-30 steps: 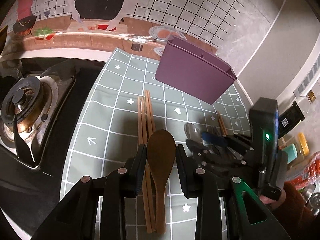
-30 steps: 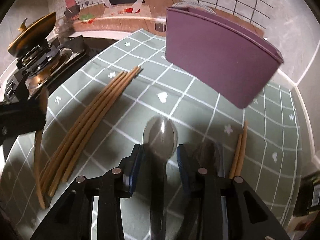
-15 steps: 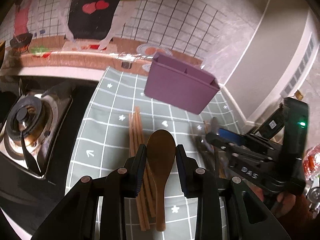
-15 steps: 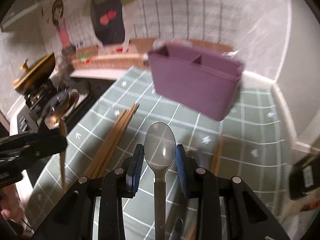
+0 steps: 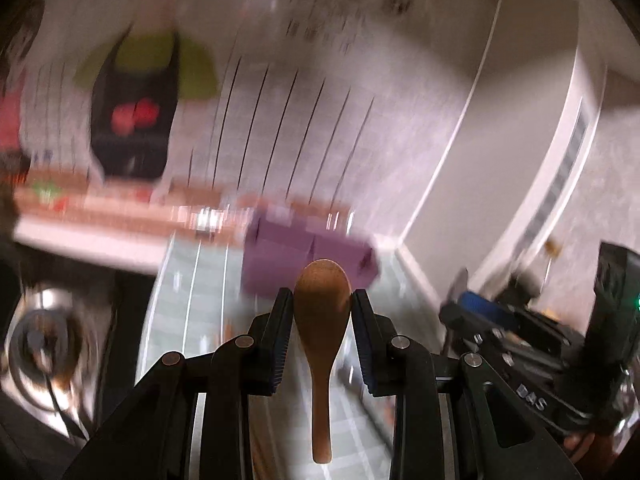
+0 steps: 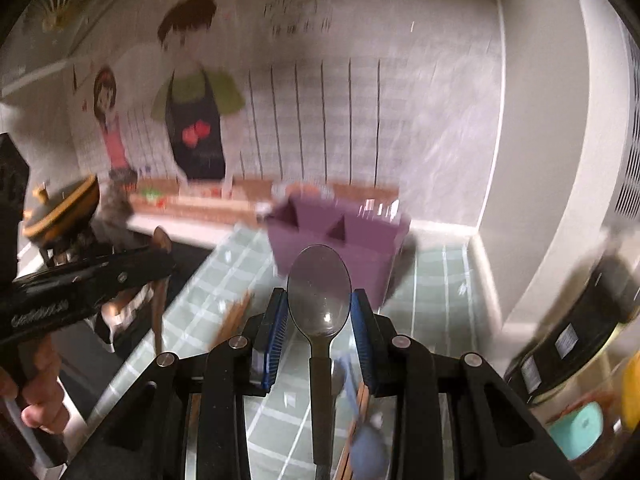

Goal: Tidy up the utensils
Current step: 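Lift both spoons and lower them into the purple utensil holder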

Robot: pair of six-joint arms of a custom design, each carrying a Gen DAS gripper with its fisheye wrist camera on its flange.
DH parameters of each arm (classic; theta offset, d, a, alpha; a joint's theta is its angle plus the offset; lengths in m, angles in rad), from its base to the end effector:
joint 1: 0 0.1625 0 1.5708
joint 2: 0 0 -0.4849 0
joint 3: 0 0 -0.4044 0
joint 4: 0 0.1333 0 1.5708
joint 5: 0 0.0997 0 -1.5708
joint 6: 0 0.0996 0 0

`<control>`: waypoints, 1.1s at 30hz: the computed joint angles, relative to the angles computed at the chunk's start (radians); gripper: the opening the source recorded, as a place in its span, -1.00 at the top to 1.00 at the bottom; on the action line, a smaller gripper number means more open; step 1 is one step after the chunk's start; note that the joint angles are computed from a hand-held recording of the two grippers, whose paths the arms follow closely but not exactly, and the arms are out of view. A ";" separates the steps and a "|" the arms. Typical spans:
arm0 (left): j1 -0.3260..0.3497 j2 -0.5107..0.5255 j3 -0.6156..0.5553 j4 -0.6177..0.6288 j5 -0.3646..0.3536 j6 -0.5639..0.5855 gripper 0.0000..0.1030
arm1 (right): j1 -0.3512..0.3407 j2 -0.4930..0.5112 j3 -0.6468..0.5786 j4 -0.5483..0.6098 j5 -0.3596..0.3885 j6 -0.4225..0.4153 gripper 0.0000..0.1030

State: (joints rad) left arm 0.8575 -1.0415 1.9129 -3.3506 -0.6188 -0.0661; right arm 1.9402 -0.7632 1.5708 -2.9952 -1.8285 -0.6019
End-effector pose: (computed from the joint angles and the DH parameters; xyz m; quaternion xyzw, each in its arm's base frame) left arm -0.2383 -0.6031 0.3147 0.0634 0.8212 -0.5172 0.2327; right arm 0.3776 -0.6763 0.1846 0.4066 -0.8539 0.2848 0.1565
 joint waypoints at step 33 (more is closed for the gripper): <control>0.286 0.314 -0.596 0.143 -0.195 0.288 0.40 | -0.067 0.394 -0.660 0.157 0.071 0.089 0.41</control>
State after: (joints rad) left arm 1.1430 -0.7271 1.3169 -3.2072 -0.8139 0.2214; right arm 1.8736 -0.3690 0.9104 -2.8382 -1.7579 -0.5126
